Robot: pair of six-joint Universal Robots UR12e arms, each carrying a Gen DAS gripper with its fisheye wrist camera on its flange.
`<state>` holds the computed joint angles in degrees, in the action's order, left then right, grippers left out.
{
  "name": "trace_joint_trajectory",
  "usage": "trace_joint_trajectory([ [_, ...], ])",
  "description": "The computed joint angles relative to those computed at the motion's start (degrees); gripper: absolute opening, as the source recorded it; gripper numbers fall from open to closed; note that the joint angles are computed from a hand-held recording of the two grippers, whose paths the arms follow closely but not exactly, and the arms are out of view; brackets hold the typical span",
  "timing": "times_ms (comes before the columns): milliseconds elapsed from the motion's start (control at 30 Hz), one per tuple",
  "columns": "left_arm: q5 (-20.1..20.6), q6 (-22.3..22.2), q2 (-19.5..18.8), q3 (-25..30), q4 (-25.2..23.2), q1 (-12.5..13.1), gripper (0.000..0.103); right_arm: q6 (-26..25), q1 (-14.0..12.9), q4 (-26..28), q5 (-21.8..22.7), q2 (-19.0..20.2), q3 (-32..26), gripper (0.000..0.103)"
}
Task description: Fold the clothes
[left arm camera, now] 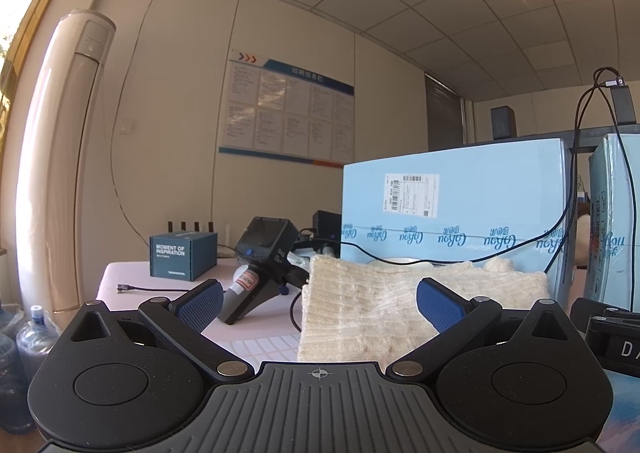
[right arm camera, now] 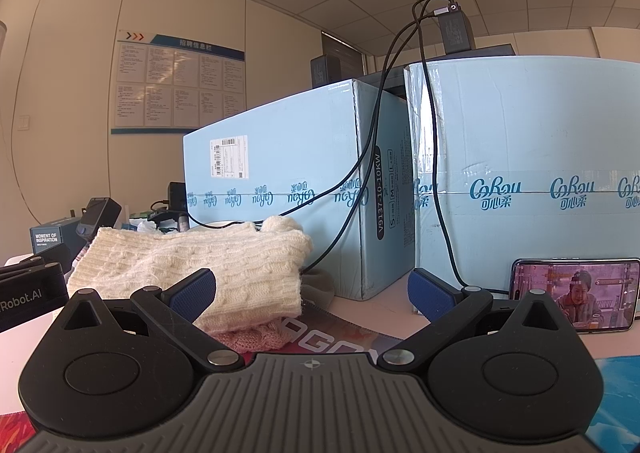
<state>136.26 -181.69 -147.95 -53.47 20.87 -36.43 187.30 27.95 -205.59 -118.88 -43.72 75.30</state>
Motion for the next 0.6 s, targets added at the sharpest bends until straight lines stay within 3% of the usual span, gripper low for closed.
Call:
trace_joint_trajectory([
  [600,-0.4,0.1,-0.1,0.2,0.2,0.0,0.103,0.2,-0.1,0.2,0.1,-0.1,0.1,0.103],
])
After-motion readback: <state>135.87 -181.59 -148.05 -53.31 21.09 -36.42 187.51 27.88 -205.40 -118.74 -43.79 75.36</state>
